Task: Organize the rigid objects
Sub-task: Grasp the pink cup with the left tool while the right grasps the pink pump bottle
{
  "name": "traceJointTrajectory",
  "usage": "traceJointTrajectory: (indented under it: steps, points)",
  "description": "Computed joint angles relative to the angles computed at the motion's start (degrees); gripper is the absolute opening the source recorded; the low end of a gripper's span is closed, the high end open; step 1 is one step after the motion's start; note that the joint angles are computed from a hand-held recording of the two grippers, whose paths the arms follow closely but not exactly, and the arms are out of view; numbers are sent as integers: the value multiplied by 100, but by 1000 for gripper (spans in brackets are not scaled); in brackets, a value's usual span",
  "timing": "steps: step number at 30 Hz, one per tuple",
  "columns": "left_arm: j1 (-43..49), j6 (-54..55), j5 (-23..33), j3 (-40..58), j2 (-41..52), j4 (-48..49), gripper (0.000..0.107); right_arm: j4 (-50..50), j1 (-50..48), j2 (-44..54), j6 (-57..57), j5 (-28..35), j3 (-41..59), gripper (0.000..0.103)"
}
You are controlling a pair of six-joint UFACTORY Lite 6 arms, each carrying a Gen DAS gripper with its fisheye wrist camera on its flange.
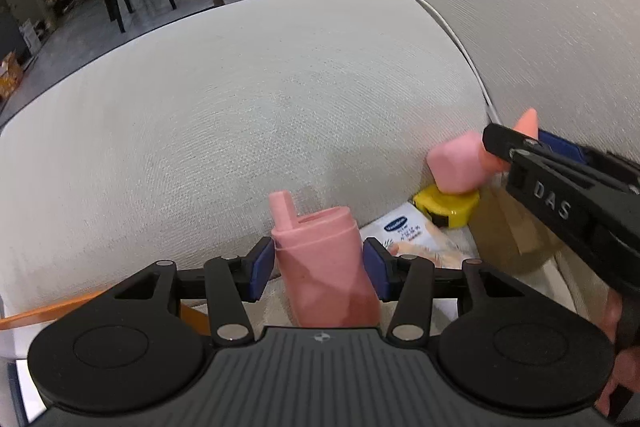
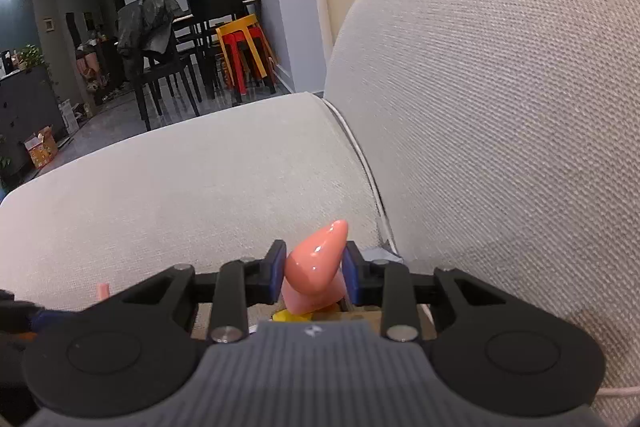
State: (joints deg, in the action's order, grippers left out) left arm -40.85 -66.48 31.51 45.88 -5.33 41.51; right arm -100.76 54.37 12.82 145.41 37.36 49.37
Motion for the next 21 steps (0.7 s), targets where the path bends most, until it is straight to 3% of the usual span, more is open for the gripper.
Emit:
traceJointTrajectory:
  steps: [3, 4, 5, 7, 12, 14, 16, 21]
  points:
    - [-24, -238, -19, -107, -115, 141, 53, -261, -34, -116, 307, -32, -155, 29]
    - [-28, -336, -118, -235, -284, 197, 32, -374, -49, -181, 433, -62, -225, 28]
    - [-101, -505, -141, -362, -493, 387, 3, -519, -60, -270, 587, -82, -327, 28]
    - [-262, -438, 81, -380, -687, 359, 0, -813, 39, -489, 921, 8, -604, 27]
    - [-350, -172, 299, -483, -1053, -139, 6, -1127, 226, -825, 1221, 204, -1020, 26]
    - [-160, 133, 138, -484, -1171, -505, 28, -1240, 203, -1130, 1413, 165, -1249, 26]
    - [65, 351, 8, -382, -1073, -871, 38, -1416, 146, -1452, 1588, 41, -1472, 26]
    - [573, 868, -154, 137, -381, -1659, 53, -2028, -235, -1593, 2032, -617, -1500, 25]
